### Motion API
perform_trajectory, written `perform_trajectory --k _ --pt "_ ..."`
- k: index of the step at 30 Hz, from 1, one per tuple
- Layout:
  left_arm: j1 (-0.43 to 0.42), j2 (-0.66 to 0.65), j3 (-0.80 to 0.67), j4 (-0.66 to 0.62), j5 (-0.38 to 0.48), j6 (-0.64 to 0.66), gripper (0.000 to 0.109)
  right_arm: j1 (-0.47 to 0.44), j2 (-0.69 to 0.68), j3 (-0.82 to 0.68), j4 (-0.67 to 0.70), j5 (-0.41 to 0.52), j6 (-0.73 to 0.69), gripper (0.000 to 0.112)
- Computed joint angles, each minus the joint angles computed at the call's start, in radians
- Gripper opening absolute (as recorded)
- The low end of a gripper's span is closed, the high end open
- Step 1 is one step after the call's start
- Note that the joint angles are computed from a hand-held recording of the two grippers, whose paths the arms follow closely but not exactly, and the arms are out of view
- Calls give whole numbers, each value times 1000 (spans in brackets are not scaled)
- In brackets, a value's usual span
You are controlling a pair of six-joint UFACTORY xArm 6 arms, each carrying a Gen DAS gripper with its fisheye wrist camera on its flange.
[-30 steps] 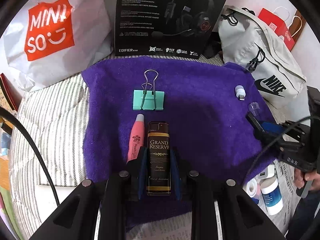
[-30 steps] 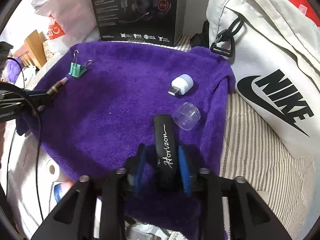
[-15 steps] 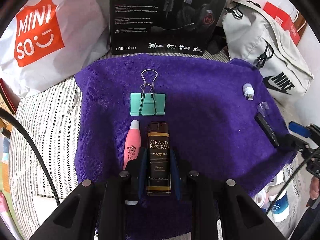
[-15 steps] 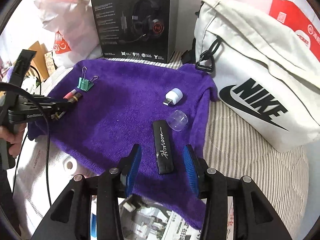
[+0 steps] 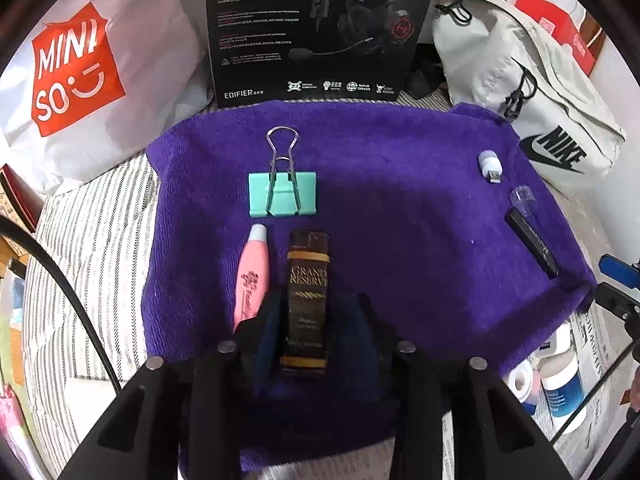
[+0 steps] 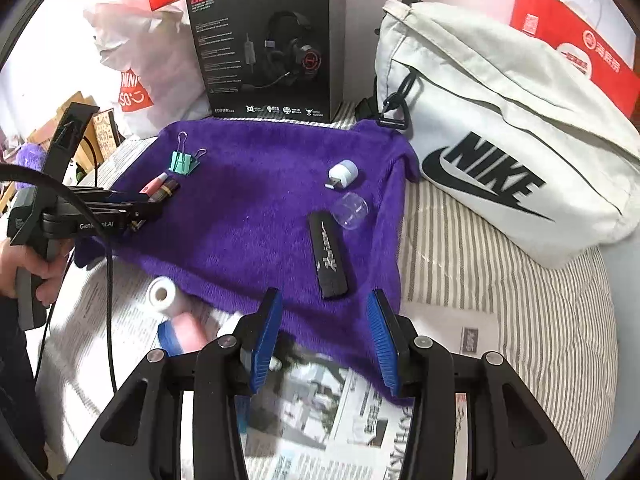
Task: Organize rigid objects
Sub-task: 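Withdraw the left tool while the right tool grasps the blue-and-white cylinder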
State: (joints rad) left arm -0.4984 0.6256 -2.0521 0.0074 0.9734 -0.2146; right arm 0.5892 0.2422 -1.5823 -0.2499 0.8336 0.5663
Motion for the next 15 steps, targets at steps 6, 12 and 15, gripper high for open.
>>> perform_trajectory --k 6,12,15 --pt "-22 -21 2 70 53 -52 45 27 -76 100 17 -21 21 46" --pt "-34 -176 182 113 -49 -99 59 70 -118 172 95 -56 5 54" --pt "-40 -248 267 130 -92 -122 59 93 -107 170 106 -50 7 55"
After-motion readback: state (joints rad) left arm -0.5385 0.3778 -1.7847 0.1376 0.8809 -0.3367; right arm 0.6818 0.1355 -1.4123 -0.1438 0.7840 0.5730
